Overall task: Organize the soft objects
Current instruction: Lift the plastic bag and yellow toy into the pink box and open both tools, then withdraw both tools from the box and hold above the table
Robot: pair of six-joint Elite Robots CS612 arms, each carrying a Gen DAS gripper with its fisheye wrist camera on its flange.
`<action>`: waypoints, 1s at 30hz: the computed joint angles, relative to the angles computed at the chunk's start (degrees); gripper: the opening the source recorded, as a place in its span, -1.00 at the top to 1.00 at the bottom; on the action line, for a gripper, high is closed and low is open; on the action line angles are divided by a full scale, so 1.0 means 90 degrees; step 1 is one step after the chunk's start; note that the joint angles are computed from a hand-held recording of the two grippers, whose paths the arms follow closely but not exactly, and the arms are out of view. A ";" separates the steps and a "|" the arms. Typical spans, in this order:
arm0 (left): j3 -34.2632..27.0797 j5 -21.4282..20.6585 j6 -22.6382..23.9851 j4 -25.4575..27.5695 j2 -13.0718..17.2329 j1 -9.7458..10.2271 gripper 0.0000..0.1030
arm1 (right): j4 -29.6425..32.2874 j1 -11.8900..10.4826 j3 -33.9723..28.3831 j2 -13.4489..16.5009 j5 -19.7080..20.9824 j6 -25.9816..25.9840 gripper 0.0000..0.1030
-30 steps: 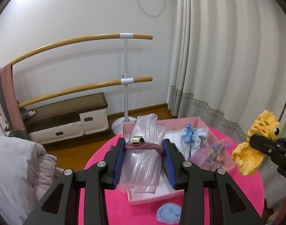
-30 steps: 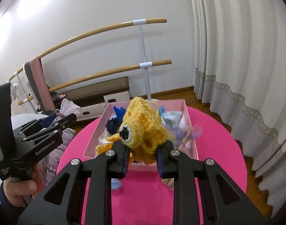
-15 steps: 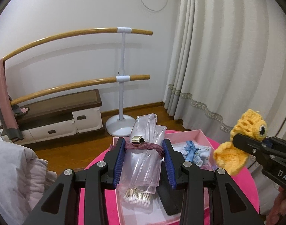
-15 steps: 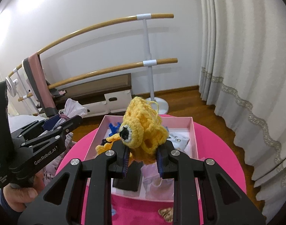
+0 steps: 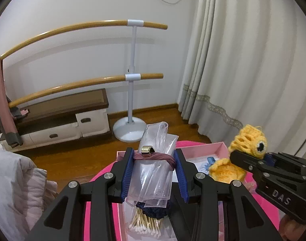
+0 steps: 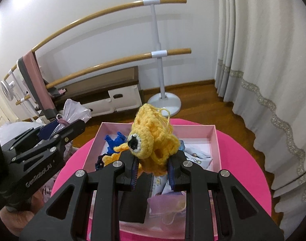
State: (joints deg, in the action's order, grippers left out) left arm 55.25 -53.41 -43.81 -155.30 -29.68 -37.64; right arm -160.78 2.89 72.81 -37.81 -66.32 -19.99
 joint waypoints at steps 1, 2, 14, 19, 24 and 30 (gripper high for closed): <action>-0.0080 -0.0050 -0.0003 0.0053 0.0046 0.0027 0.30 | 0.0081 0.0010 -0.0071 0.0041 -0.0028 -0.0001 0.57; -0.0163 -0.0108 -0.0001 0.0106 0.0094 0.0053 0.30 | 0.0155 0.0020 -0.0133 0.0079 -0.0065 -0.0004 0.57; -0.1178 -0.0337 0.0045 0.0907 0.0672 0.0260 -0.32 | 0.0992 0.0156 -0.0778 0.0484 -0.0604 -0.0199 -0.09; -0.1050 -0.0022 -0.0027 0.0773 0.0643 0.0191 -0.85 | 0.0632 0.0037 -0.0555 0.0426 -0.0558 0.0101 -0.93; -0.0848 0.0500 0.0056 0.0633 0.0558 0.0046 -1.00 | 0.0060 -0.0107 -0.0147 0.0216 -0.0503 0.0400 -1.00; -0.0448 0.0886 0.0068 0.0385 0.0363 -0.0167 -1.00 | -0.0526 -0.0265 0.0407 -0.0122 -0.0363 0.0657 -1.00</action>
State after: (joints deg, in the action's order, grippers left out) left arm 51.22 -45.44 -43.20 -151.84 -26.42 -39.14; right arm -165.52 0.51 76.47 -38.91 -69.59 -14.08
